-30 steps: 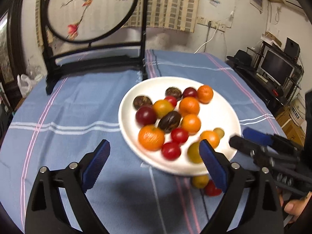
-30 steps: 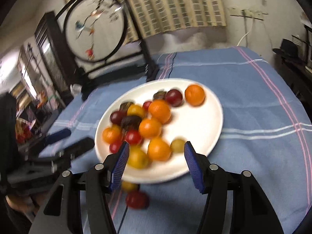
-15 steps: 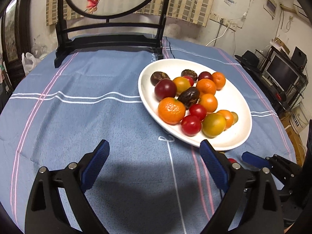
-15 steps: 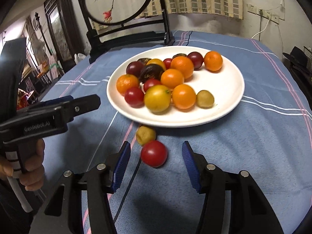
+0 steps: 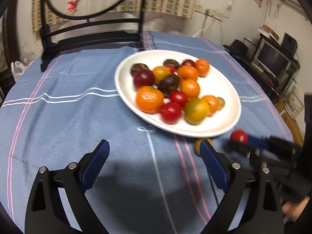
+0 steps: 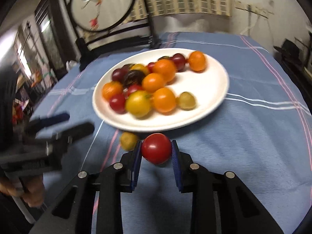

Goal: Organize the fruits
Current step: 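Grasp a red cherry tomato with the right tool while the left grasps a small yellow fruit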

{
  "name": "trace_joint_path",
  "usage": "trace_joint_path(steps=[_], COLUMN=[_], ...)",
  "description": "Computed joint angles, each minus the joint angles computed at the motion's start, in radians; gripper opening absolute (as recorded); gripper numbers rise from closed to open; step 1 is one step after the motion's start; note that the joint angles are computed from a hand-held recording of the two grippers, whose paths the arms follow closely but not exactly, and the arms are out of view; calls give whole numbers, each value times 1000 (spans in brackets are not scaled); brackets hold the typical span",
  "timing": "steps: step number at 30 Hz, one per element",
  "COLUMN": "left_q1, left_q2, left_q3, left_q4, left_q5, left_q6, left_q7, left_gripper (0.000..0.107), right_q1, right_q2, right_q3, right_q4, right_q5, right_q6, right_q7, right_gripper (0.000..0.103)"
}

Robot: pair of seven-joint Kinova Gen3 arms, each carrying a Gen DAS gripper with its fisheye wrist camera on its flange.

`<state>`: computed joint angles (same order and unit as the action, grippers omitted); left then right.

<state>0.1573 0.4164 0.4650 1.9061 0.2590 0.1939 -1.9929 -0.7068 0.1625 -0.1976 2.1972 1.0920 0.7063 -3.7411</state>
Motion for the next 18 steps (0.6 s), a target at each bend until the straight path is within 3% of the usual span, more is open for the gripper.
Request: trace_joint_path(steps=[7, 10, 14, 18], left_q1=[78, 132, 226, 256], left_q2=[-3, -1, 6, 23], left_q3=[-27, -70, -155, -173], left_q4=[25, 29, 10, -25], left_q5=[-34, -58, -101, -122], left_q6=[-7, -14, 3, 31], left_q7=[-11, 18, 79, 127], left_gripper=[91, 80, 77, 65], right_q1=[8, 9, 16, 12], right_q2=[-45, -58, -73, -86], right_q3=[-14, -30, -45, -62], right_q4=[56, 69, 77, 83], right_q5=[47, 73, 88, 108], right_q6=[36, 53, 58, 78], right_q7=[-134, -177, -200, -228], right_gripper=[30, 30, 30, 30])
